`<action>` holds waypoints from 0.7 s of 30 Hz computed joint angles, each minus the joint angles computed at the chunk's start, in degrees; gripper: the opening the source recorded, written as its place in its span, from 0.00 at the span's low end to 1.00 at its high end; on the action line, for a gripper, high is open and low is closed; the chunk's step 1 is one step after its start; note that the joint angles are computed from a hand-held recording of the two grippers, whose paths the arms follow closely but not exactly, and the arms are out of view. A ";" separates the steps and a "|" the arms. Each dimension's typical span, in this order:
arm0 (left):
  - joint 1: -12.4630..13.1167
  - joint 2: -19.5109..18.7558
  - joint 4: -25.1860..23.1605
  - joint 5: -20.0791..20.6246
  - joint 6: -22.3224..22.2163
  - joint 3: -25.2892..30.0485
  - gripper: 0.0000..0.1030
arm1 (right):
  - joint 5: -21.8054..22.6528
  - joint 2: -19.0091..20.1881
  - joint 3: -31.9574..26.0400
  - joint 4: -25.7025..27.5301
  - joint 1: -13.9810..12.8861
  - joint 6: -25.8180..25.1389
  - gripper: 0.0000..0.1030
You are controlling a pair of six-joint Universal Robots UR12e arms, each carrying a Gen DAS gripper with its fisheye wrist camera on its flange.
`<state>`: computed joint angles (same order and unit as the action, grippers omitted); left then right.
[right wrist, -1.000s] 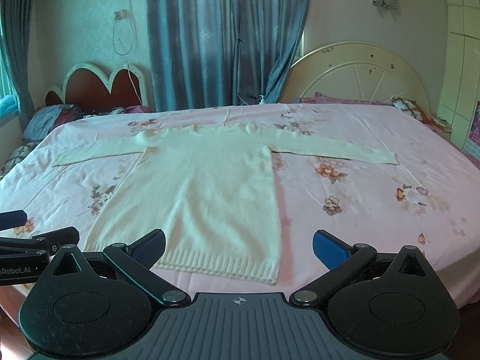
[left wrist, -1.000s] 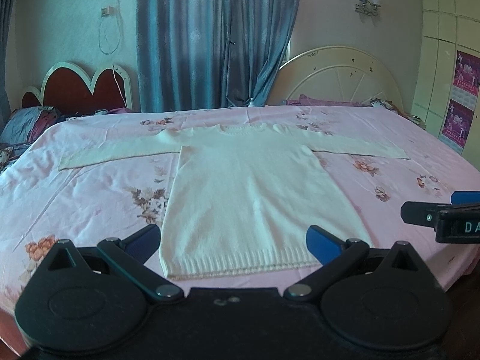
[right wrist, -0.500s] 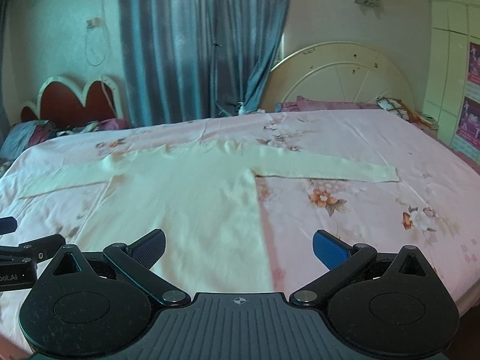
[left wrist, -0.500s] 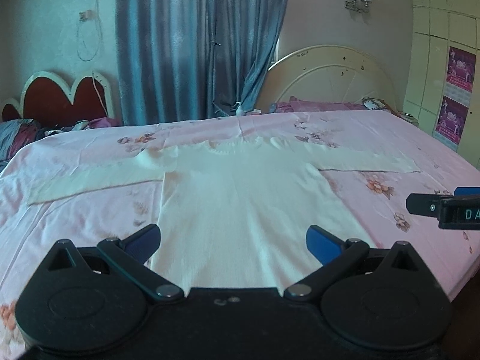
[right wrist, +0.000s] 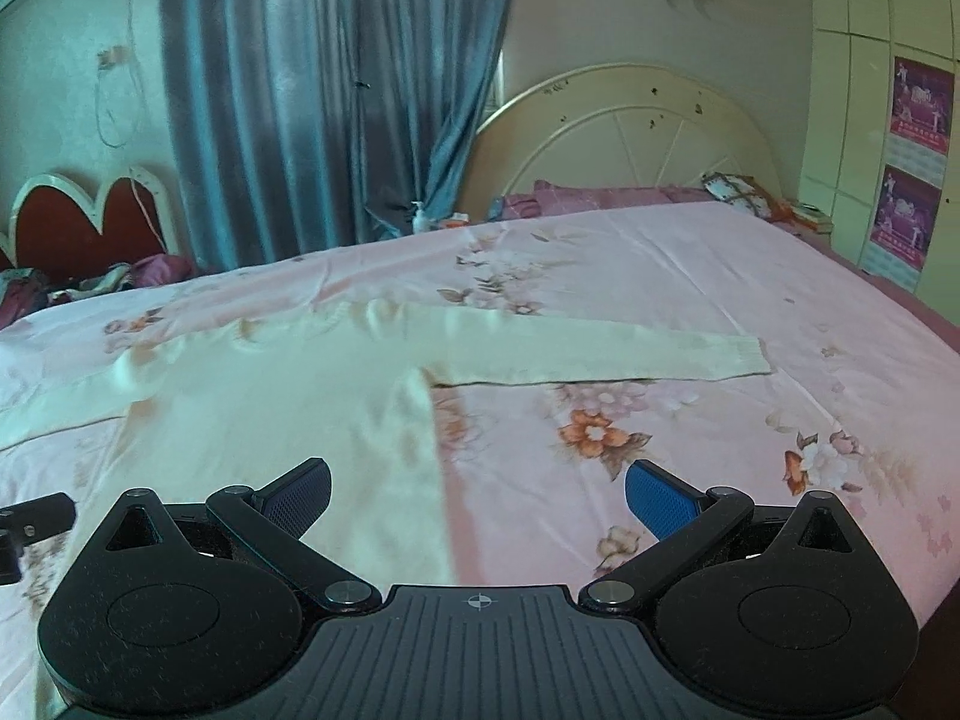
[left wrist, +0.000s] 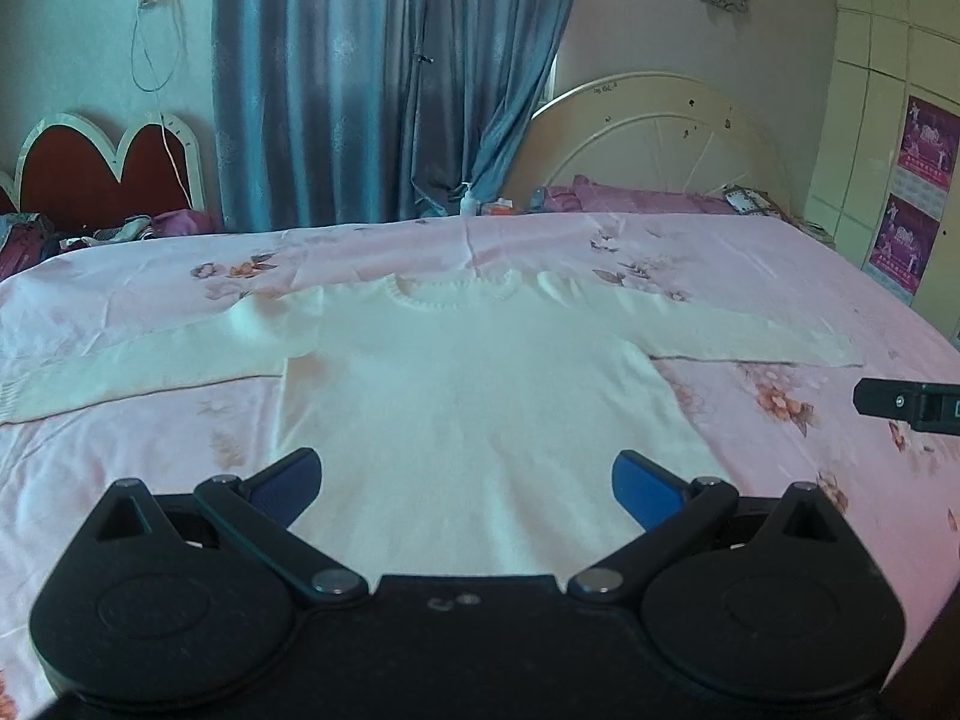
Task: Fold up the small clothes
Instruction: 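Move the right gripper to the sweater's sleeve cuff and close on it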
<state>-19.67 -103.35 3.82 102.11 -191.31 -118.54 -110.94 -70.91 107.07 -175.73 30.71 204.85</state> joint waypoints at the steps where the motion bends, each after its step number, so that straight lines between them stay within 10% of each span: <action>1: 0.03 -0.67 -0.05 -0.36 -0.02 0.74 1.00 | 0.38 0.33 -0.17 -0.08 -0.56 -0.36 1.00; 21: -3.33 -17.13 -14.51 0.86 -1.56 22.52 1.00 | 9.79 9.57 -5.04 -0.80 -17.72 8.23 1.00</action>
